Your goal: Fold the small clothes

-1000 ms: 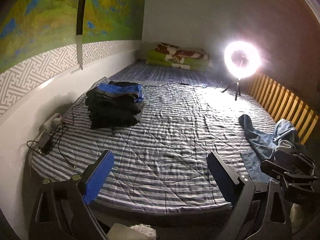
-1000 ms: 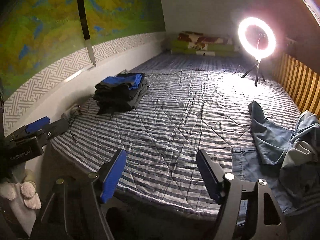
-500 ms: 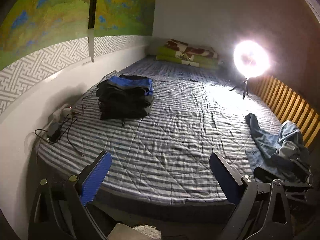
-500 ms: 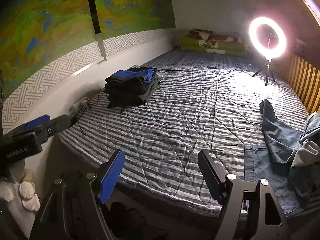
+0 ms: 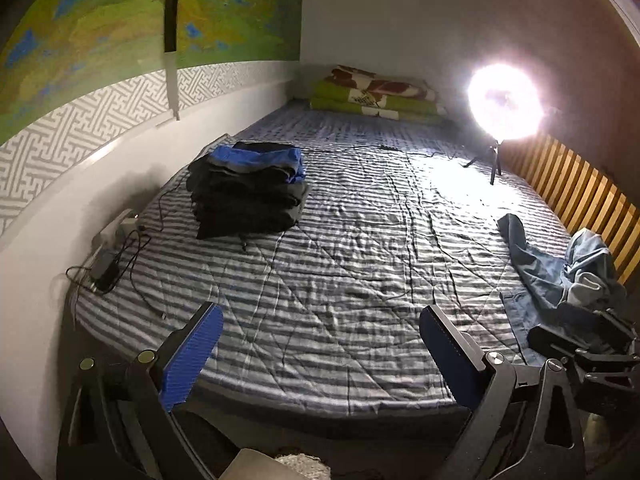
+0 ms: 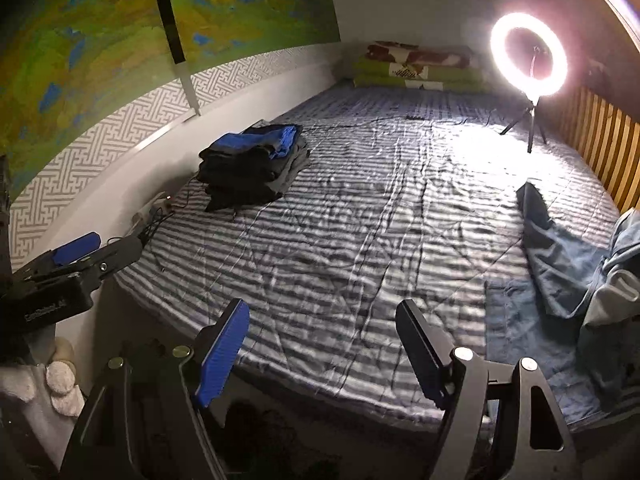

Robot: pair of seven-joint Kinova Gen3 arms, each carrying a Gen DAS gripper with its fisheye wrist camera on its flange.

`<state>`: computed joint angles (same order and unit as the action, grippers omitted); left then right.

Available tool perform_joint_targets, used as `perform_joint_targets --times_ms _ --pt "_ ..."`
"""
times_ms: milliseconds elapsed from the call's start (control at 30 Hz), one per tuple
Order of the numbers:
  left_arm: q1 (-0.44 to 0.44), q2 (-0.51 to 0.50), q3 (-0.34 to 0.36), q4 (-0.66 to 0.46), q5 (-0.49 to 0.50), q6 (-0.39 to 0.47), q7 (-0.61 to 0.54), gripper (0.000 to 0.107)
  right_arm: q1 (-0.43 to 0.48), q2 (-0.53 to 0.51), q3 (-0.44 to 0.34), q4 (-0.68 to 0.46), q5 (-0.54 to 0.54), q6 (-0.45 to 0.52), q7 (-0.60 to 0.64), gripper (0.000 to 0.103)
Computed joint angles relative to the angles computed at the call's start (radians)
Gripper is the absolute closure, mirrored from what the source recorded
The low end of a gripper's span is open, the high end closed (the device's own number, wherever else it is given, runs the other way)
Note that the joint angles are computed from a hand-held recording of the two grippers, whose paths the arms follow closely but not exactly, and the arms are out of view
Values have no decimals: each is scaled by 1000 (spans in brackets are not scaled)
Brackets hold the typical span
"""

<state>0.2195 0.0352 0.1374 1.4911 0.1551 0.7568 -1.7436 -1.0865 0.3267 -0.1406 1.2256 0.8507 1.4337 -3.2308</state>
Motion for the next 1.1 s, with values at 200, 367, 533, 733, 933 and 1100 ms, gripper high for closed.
perform_joint_targets --times_ms 200,367,533,733,933,1100 --pt "-1 80 8 -83 27 24 -27 7 33 6 14 -50 -26 12 44 31" --pt "2 120 12 -118 33 22 -51 7 34 36 37 -109 -34 43 67 31" --pt "-10 110 7 -110 50 14 -53 7 46 52 45 -138 -64 16 106 31" --pt "-9 67 0 -78 27 -2 -32 7 39 66 65 -176 -62 -15 166 31" --pt "-5 17 -7 -50 -16 -1 13 7 46 45 72 -145 -64 -94 139 31" --pt "7 -18 -1 -16 -69 -14 65 7 45 19 61 -92 -57 -134 93 31"
